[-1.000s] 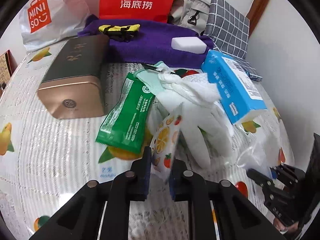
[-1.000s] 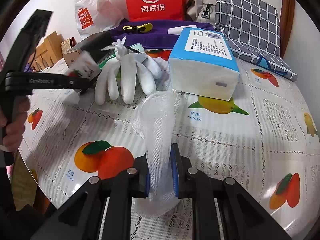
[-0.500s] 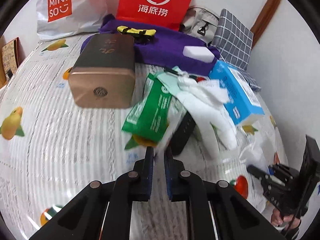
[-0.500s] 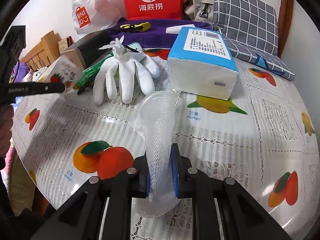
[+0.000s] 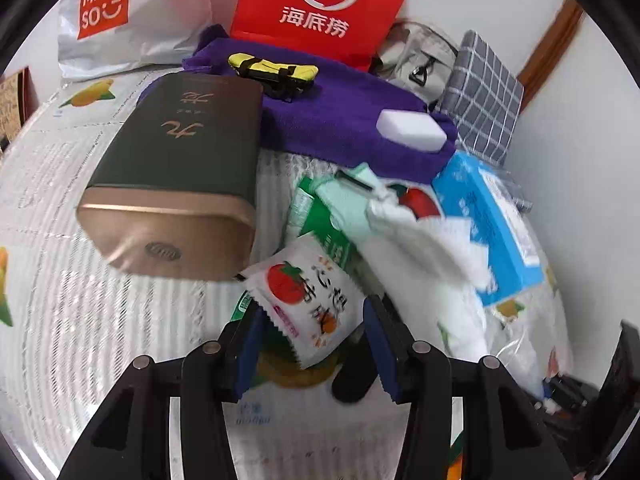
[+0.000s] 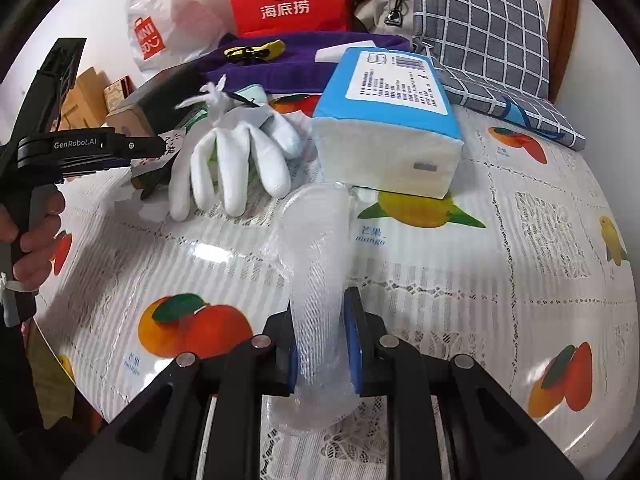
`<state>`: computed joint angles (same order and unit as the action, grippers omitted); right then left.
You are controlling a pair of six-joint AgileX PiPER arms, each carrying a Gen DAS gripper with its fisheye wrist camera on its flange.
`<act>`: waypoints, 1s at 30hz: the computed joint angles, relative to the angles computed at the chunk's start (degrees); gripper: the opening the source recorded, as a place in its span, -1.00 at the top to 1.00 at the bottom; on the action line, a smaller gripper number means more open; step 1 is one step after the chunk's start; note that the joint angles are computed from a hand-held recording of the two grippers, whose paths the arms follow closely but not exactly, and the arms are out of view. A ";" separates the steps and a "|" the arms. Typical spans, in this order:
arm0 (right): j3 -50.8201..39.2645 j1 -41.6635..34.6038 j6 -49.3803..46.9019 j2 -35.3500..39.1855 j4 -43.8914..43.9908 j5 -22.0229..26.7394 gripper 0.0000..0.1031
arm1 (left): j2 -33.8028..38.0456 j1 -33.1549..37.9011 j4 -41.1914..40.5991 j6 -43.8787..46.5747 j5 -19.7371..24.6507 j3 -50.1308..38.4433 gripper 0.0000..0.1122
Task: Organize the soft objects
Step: 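Grasp the tomato-print snack packet with the left tool, then carry the snack packet with the left tool while the right tool carries the mesh bag to the towel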
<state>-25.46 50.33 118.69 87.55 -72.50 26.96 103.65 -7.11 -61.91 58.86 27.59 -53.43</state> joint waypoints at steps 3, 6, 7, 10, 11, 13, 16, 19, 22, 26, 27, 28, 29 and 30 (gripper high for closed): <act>-0.77 -0.37 -1.57 0.51 1.37 0.38 0.62 | 2.01 1.73 -4.12 0.48 2.59 -1.32 0.34; -1.12 -0.33 -2.22 0.68 2.10 0.65 0.63 | 3.45 2.87 -5.00 1.31 5.42 -2.38 0.78; -1.16 -0.20 -2.14 0.68 2.21 0.92 0.65 | 3.53 3.44 -6.49 2.84 6.41 -2.10 0.80; -1.15 0.15 -2.88 0.68 2.99 1.89 0.79 | 1.83 4.08 -7.95 5.37 7.08 -0.54 0.88; -0.85 -0.20 -2.75 0.30 2.76 1.41 0.83 | 1.14 4.15 -7.74 5.26 6.67 -0.10 0.89; 0.24 -1.09 -1.74 -1.01 1.74 -0.17 0.89 | -0.33 5.07 -6.80 4.82 7.25 0.60 0.89; 1.31 -1.83 -0.65 -2.59 0.92 -1.10 0.91 | -2.37 7.42 -5.78 4.61 8.84 1.71 0.90; 2.20 -2.74 -0.29 -4.56 0.26 -2.40 0.91 | -4.92 9.50 -4.65 4.18 9.36 3.15 0.90; 1.92 -2.41 -3.54 -6.52 2.97 -1.46 0.91 | -7.10 11.48 -3.23 3.45 10.38 3.89 0.90; 0.64 -1.58 -9.41 -9.66 7.73 0.80 0.91 | -10.02 12.77 -0.95 1.78 10.58 4.29 0.90; 0.08 -1.34 -11.06 -10.35 8.95 1.67 0.91 | -10.76 13.04 -0.43 1.41 10.74 4.19 0.90; -0.54 -1.30 -13.26 -11.23 10.36 2.31 0.91 | -11.32 13.10 -0.01 0.97 10.88 4.04 0.90; -1.21 -1.17 -15.13 -12.06 11.46 3.16 0.91 | -11.84 13.13 0.36 0.53 10.91 3.83 0.90; -1.48 -1.12 -16.00 -12.60 11.86 3.70 0.91 | -12.37 13.13 0.82 -0.04 10.80 3.54 0.90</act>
<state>-26.95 49.21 102.68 74.95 -60.64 30.66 91.28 6.02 -61.09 58.82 38.39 -49.89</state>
